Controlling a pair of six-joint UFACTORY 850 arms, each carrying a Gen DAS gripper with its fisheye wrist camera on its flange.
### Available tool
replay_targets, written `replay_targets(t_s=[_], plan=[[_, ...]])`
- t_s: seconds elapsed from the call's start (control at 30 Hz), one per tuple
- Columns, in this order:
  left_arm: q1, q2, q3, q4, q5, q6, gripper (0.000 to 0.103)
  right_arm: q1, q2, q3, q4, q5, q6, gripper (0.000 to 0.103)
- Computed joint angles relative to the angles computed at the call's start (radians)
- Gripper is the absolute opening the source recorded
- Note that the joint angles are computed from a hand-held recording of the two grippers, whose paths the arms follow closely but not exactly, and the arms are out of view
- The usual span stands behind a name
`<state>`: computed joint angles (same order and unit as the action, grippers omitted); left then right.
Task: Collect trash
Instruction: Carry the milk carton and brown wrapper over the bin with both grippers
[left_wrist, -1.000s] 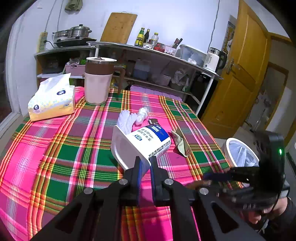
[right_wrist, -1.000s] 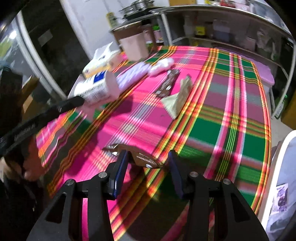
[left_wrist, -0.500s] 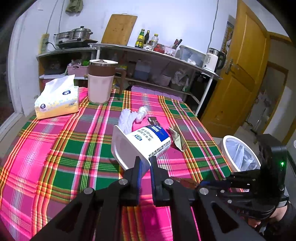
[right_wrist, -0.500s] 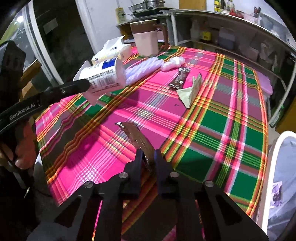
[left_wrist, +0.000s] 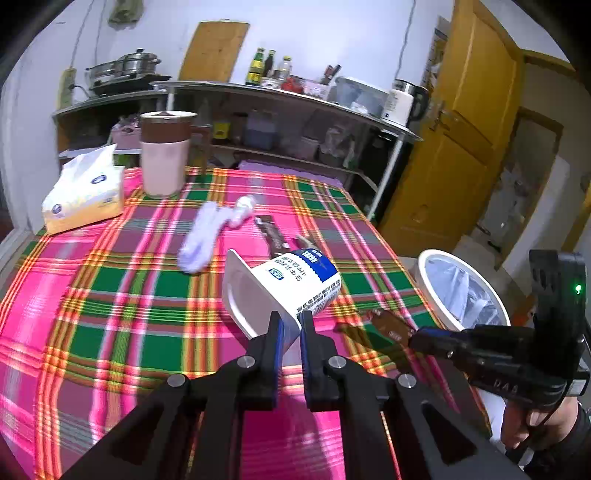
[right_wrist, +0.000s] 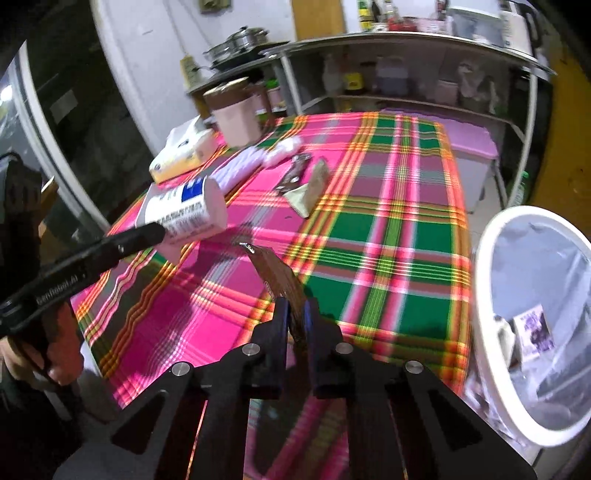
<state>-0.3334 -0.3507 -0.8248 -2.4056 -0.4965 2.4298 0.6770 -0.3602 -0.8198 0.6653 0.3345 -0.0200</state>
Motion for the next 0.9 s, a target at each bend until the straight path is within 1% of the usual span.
replay_targets(t_s=[0.27, 0.53, 0.73, 0.9], plan=[[-0.067, -0.014, -0.031, 0.046, 0.013, -0.022, 0.009, 0.002, 0.091, 0.099, 0.142, 0.076, -0.048, 0.009], [-0.158, -0.049, -0.098, 0.114, 0.037, -0.059, 0.009, -0.018, 0.209, 0.231, 0.304, 0.149, -0.103, 0.009], [-0.230, -0.079, -0.154, 0.168, 0.048, -0.092, 0.009, -0.036, 0.283, 0.314, 0.392, 0.182, -0.118, 0.009], [-0.284, -0.119, -0.207, 0.224, 0.060, -0.131, 0.009, -0.052, 0.329, 0.368, 0.432, 0.194, -0.117, 0.010]])
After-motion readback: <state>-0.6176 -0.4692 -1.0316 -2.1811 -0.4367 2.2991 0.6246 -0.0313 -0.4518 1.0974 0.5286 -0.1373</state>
